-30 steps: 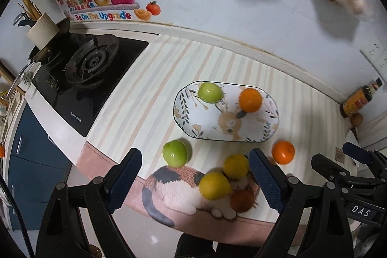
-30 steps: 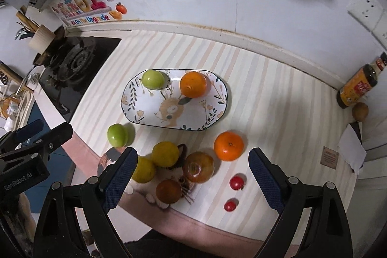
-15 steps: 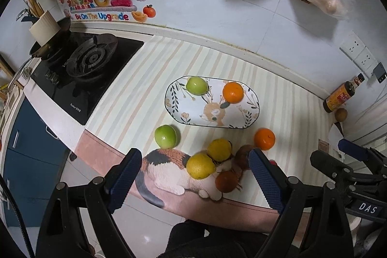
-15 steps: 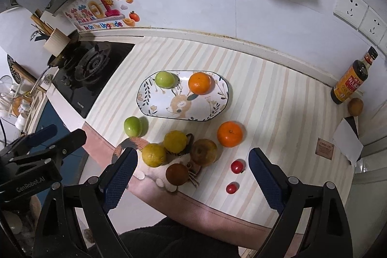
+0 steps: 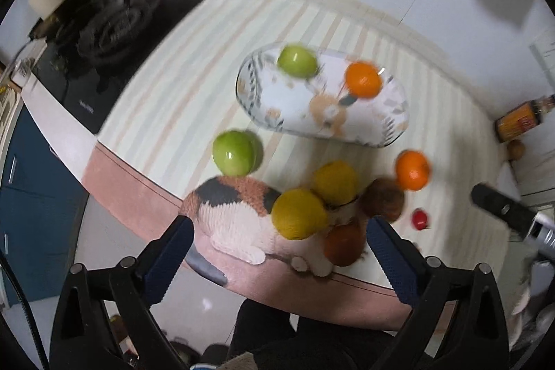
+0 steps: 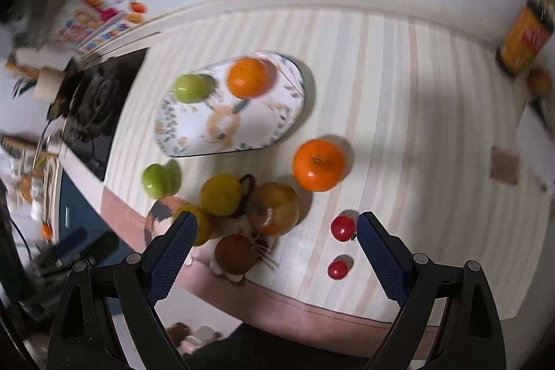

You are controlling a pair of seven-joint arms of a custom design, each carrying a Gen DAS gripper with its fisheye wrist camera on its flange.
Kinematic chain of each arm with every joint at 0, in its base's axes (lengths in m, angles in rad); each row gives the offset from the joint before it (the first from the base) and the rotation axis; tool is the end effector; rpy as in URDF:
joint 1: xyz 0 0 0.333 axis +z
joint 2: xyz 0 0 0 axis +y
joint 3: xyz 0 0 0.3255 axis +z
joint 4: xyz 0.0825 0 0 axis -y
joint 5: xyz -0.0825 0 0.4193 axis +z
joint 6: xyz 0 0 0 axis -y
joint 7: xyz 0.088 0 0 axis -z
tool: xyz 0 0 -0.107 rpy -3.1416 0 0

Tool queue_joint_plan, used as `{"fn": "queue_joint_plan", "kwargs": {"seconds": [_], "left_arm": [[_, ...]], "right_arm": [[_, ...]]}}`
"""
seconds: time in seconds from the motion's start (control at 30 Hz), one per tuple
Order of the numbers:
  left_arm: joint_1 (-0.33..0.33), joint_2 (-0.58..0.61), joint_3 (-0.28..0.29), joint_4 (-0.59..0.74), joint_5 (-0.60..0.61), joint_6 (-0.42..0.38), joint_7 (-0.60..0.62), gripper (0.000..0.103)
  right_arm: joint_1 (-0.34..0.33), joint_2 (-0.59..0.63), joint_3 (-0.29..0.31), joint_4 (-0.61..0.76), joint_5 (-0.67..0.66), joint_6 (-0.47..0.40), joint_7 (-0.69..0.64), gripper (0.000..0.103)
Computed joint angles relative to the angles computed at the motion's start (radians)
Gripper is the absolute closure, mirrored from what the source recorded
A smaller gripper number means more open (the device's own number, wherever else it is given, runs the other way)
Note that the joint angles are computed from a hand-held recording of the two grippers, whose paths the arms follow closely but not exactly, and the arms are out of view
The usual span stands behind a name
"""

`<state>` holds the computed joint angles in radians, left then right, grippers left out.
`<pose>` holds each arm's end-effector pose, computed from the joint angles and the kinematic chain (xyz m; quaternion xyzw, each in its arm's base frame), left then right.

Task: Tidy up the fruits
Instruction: 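Grasp a yellow lemon with the left tool while the right tool grasps a brown pear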

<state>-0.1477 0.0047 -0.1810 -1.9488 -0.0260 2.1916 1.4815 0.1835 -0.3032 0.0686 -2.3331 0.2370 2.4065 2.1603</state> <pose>0.5814 -0.1991 0.4949 -0.6181 0.7770 -0.1060 0.0548 0.4983 0.1316 0.4890 -0.5068 0.8375 0.0120 0.2041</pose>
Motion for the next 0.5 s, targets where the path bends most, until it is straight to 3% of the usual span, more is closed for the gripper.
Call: {"fn": "queue_joint_plan", "kwargs": {"seconds": [0.2,0.4,0.43,0.47,0.5], "left_arm": [[0.003,0.127,-0.01,0.057,-0.014,-0.057,-0.034,0.004],[0.002,0.201,-0.028,0.1,-0.023,-0.091,-0.021,0.004],[0.003,0.211,-0.03,0.108,-0.03,-0.097,-0.019,0.005],[0.003,0.221,-0.033,0.113,-0.035,-0.102,-0.019,0.008],[0.003,0.228,-0.035,0.117,-0.036,-0.106,-0.017,0.016]], "right_arm": [[0.042,0.153,-0.058,0.017,0.265,0.034,-0.154,0.008],[0.042,0.279,-0.034,0.085,0.285,0.024,-0.198,0.011],[0.044,0.301,-0.03,0.101,0.288,0.016,-0.215,0.014],[0.045,0.316,-0.027,0.112,0.284,0.012,-0.223,0.025],[0.046,0.33,-0.025,0.123,0.276,0.004,-0.23,0.029]]}}
